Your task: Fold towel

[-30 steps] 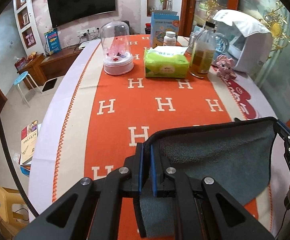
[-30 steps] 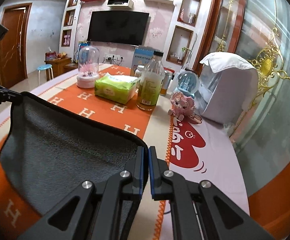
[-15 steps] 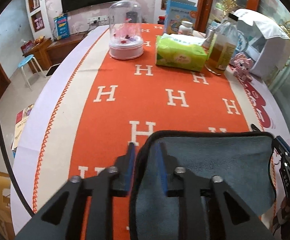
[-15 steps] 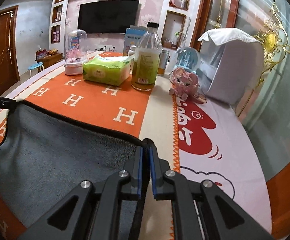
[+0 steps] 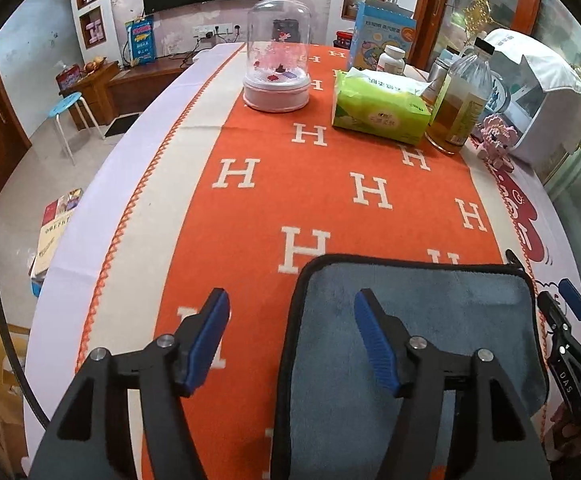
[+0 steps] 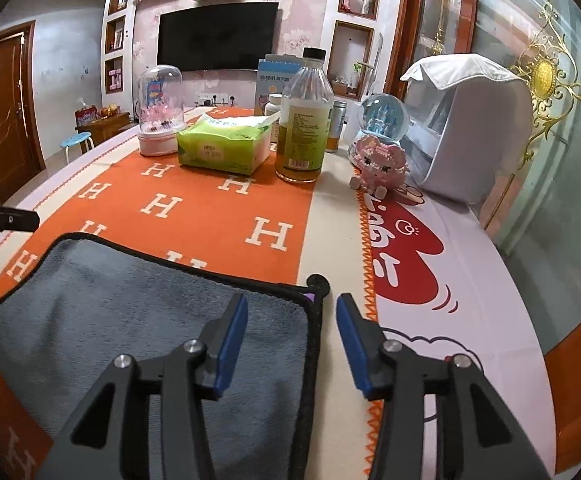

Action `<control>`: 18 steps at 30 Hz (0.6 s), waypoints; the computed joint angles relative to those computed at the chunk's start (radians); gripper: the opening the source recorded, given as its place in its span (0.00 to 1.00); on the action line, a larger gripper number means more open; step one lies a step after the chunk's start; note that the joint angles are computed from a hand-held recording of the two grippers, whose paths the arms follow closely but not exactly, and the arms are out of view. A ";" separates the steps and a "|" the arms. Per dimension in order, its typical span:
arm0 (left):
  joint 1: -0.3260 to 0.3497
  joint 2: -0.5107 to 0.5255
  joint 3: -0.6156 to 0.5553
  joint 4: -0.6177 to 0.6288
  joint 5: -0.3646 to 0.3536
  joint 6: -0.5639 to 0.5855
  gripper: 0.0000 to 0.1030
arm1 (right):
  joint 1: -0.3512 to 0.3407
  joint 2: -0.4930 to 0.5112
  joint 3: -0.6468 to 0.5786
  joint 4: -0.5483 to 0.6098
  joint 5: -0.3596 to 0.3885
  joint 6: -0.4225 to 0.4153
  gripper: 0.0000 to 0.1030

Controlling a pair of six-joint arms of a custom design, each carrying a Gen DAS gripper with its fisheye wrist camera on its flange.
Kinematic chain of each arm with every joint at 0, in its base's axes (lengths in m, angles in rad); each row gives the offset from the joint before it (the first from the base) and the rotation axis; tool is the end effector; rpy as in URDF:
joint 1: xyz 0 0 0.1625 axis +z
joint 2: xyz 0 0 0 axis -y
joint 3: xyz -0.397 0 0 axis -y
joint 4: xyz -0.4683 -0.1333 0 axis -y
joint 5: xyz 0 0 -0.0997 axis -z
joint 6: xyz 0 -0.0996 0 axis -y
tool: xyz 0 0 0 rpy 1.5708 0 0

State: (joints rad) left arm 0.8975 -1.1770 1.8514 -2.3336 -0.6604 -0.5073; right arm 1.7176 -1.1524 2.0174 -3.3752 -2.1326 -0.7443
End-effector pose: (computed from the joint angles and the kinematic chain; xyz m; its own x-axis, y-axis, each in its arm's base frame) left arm -0.2227 -0.6191 0.1846 -0.7589 -0.0916 -0.6447 0.2888 0.8400 -0.4593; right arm 0.1660 -0.5738 0.1996 -0.6036 -0.1737 0.7781 -0.6733 0.6338 -0.3807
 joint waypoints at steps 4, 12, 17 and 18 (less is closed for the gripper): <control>-0.018 -0.052 0.041 0.045 -0.011 -0.062 0.64 | 0.009 -0.033 0.015 0.089 0.007 0.067 0.52; -0.066 -0.161 0.137 0.161 -0.035 -0.227 0.65 | 0.034 -0.114 0.093 0.213 0.032 0.164 0.68; -0.105 -0.224 0.197 0.245 -0.046 -0.302 0.69 | 0.059 -0.167 0.151 0.258 0.031 0.224 0.79; -0.113 -0.240 0.210 0.262 -0.050 -0.319 0.72 | 0.066 -0.181 0.166 0.270 0.028 0.244 0.82</control>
